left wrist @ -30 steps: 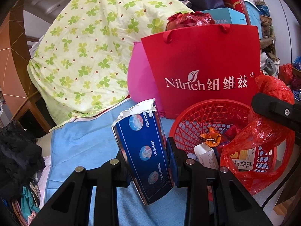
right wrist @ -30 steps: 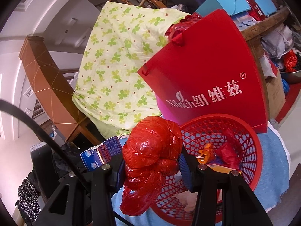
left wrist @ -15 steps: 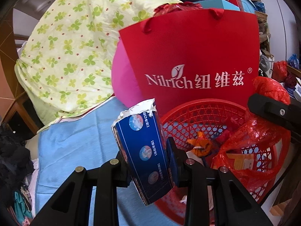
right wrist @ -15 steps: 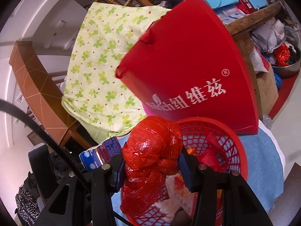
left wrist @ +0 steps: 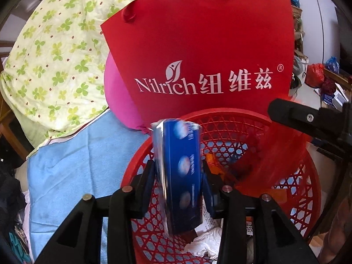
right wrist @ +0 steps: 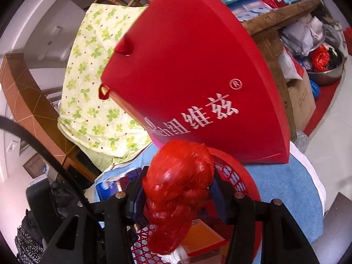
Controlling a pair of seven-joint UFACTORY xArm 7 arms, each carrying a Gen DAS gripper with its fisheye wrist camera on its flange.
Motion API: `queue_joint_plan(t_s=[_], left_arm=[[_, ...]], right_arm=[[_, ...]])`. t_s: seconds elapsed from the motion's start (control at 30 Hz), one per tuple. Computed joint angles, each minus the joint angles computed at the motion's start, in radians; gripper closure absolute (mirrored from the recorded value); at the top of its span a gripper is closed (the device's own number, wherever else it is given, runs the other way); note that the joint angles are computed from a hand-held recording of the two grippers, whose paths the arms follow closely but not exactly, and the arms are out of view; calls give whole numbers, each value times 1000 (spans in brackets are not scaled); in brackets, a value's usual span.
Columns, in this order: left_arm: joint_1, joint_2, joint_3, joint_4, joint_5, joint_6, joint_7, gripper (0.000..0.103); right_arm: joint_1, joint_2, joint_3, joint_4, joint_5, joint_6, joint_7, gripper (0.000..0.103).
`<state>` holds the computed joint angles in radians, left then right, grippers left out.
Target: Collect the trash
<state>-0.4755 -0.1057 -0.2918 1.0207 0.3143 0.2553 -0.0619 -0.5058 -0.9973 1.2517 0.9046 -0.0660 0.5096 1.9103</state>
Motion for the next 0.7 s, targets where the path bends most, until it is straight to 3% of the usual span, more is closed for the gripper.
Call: queue_joint_plan(t_s=[0.13,0.27,0.7], left_arm=[[-3,-21,3,-15,-19,2,13,58],[14,-59,-4,-43,-7,-19,-8,41],[29,-243,21,-163,-107,-57,103,33]], right_arm=[[7,-5,0,-7,3,-4,14,40],[12,-20,-2,7,2,25,20,40],[-4,-75,-15,158,36,179,-75,40]])
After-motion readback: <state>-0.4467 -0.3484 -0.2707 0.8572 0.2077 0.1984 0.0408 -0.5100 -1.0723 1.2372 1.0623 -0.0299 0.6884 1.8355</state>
